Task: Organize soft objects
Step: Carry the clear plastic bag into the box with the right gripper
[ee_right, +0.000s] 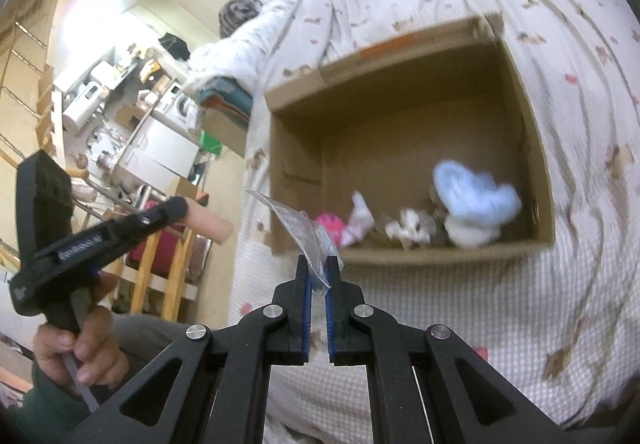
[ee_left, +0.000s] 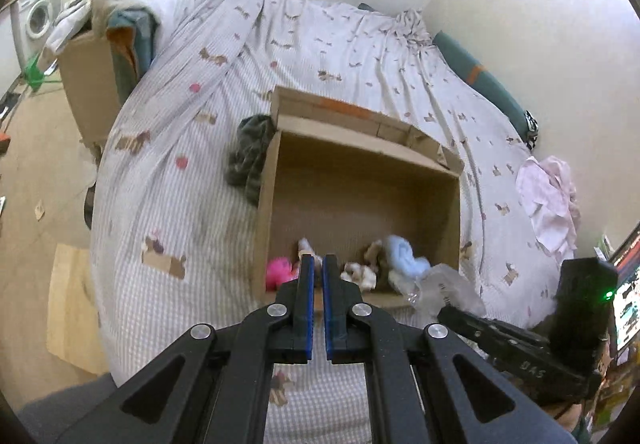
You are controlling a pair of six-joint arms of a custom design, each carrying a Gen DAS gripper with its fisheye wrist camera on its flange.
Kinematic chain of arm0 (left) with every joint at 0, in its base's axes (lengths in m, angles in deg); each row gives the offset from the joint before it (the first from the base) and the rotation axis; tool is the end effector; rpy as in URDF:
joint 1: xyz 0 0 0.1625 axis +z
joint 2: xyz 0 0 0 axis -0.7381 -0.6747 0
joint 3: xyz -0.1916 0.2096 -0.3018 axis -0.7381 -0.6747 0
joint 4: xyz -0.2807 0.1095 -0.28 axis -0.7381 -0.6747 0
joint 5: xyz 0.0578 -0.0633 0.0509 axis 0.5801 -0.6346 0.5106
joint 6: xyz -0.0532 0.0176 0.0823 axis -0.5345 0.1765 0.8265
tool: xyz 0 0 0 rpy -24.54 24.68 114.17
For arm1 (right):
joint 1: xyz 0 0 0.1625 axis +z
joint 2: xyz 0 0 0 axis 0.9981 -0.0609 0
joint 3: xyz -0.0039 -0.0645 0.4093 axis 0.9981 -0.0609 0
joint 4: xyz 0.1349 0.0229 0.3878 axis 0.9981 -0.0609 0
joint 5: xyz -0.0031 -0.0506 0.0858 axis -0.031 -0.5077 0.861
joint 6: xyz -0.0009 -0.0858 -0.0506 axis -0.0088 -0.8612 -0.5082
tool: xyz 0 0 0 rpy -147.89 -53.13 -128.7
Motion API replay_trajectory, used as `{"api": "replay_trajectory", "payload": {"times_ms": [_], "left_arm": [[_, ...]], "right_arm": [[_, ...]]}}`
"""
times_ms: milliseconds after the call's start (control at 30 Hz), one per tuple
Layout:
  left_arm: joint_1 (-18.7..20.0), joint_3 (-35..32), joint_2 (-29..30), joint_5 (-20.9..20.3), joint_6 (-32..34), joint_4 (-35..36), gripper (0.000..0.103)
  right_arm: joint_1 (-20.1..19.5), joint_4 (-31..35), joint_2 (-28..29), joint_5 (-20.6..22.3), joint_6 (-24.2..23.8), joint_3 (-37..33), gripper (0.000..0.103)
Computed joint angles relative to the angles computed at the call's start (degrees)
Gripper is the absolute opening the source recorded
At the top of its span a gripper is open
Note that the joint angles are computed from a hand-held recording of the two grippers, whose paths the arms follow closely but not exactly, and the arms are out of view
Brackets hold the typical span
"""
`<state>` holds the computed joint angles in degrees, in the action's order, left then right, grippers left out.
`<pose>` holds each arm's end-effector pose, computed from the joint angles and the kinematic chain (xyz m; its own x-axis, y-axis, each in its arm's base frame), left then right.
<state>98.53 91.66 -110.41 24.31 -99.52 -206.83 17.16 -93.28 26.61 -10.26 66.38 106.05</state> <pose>-0.2530 -0.6259 0.3078 -0.8963 -0.0241 -0.4427 0.2299 0.8285 -0.5106 0.2759 -0.6274 0.2010 -0.9590 -0.2424 0.1467 -0.2787 0.9002 -0.3347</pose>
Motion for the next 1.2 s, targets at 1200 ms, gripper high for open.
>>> {"api": "replay_trajectory", "payload": {"times_ms": [1200], "left_arm": [[4.82,-6.67,17.07,9.83,15.52,-6.81,0.004]], "right_arm": [[-4.0,10.68,14.48,-8.85,0.23,-16.74,0.007]]}}
